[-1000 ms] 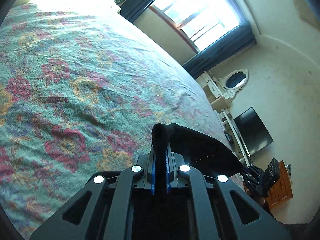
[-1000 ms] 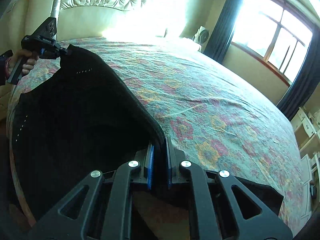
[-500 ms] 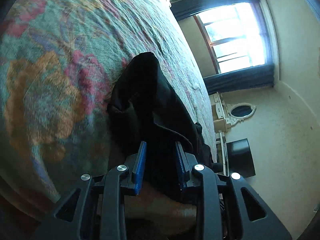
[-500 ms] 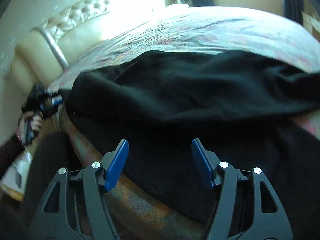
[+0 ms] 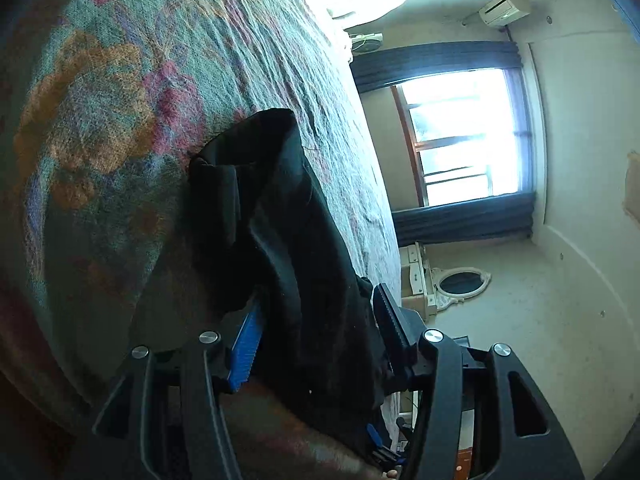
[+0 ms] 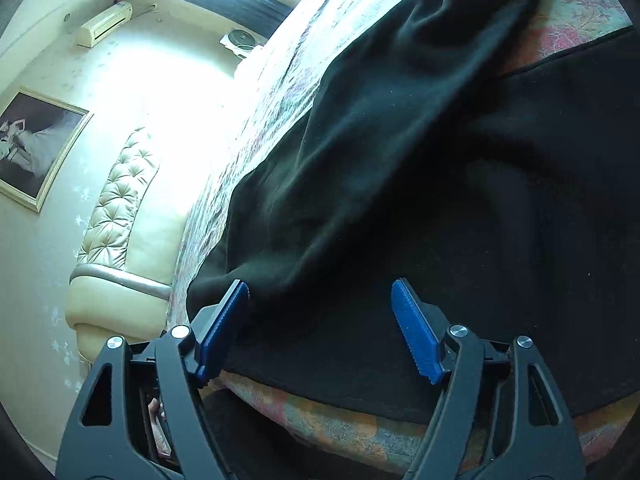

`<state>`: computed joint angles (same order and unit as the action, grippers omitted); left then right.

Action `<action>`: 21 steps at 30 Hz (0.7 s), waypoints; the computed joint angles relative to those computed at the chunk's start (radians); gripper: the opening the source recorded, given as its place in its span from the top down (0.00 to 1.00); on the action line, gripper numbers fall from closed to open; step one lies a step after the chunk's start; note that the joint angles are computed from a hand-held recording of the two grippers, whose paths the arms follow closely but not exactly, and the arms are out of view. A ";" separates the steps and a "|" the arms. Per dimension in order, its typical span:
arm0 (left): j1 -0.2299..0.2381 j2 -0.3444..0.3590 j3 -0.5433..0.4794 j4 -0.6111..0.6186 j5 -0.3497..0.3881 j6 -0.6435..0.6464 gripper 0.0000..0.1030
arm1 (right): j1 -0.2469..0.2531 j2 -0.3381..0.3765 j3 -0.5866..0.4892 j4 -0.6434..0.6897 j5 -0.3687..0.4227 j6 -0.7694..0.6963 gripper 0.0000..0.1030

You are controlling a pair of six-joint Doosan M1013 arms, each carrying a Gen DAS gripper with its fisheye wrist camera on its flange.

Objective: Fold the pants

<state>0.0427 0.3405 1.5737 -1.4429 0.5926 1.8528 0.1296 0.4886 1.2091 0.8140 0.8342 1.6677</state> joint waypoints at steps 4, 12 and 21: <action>-0.009 0.029 -0.037 0.078 -0.007 -0.097 0.48 | -0.005 -0.003 0.009 -0.001 -0.017 -0.004 0.28; -0.006 0.064 -0.112 0.259 0.010 -0.272 0.90 | -0.032 -0.026 0.069 0.120 -0.080 0.073 0.28; 0.021 0.092 -0.159 0.169 0.023 -0.239 0.90 | -0.046 0.008 0.052 0.162 -0.204 0.112 0.30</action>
<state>0.0637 0.4324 1.4149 -1.2743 0.6152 1.6142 0.0836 0.4971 1.2609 0.9764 0.6303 1.7798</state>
